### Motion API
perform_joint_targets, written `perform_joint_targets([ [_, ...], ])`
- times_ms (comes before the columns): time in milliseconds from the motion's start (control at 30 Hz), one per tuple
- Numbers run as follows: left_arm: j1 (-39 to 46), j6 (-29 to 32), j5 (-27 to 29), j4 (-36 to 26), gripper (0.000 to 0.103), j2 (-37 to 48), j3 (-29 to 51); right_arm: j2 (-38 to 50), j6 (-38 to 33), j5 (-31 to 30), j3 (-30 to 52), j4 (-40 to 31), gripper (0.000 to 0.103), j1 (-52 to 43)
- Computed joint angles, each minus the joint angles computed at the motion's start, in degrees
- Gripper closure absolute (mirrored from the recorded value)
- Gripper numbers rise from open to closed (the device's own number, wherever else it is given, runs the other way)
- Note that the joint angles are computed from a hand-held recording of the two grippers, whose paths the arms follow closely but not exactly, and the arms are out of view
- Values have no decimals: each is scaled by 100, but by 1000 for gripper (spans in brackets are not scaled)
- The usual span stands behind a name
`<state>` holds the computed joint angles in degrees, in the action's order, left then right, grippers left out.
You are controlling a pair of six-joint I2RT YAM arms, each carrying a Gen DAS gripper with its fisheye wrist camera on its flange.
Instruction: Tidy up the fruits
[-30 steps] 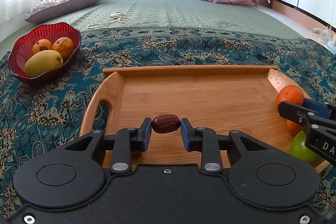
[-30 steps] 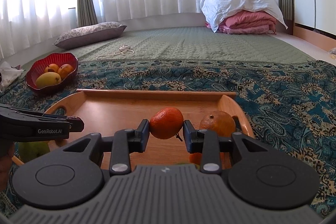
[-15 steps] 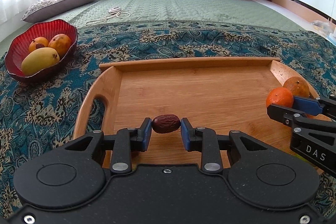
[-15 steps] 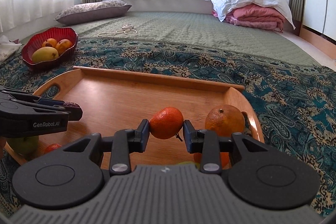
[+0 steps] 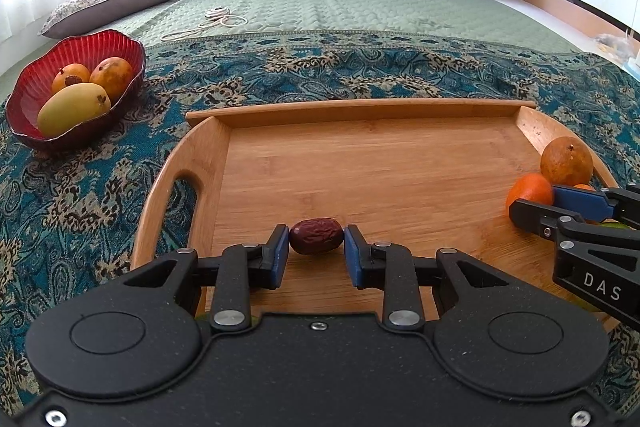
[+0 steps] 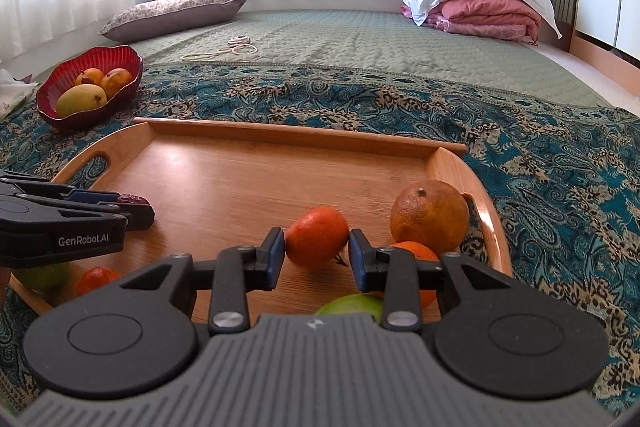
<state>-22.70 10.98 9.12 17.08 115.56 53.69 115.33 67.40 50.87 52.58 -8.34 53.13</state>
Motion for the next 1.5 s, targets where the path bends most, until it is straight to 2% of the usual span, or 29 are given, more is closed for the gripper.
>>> perform_joint_targets([
  [333, -15, -20, -26, 6, 74, 8, -2, -20, 68, 18, -3, -51, 64, 19],
  [500, 0, -21, -6, 17, 73, -52, -48, -69, 118, 95, -27, -70, 60, 78],
  [567, 11, -15, 22, 41, 67, -106, -100, -96, 110, 144, -22, -105, 60, 110],
  [733, 32, -23, 73, 117, 62, -245, -226, -156, 157, 266, 1, -228, 60, 217],
  [867, 50, -19, 110, 182, 60, -401, -360, -241, 203, 340, -7, -312, 53, 277],
  [967, 81, -29, 151, 272, 50, -540, -503, -295, 271, 383, -30, -352, 53, 332],
  [1067, 126, -19, 204, 342, 48, -698, -649, -338, 378, 434, -34, -433, 52, 404],
  [1200, 179, 8, 298, 425, 43, -939, -872, -403, 632, 563, -62, -607, 47, 535],
  [1500, 184, 197, 404, 870, 33, -1459, -1541, -367, 1343, 794, 127, -1353, 45, 867],
])
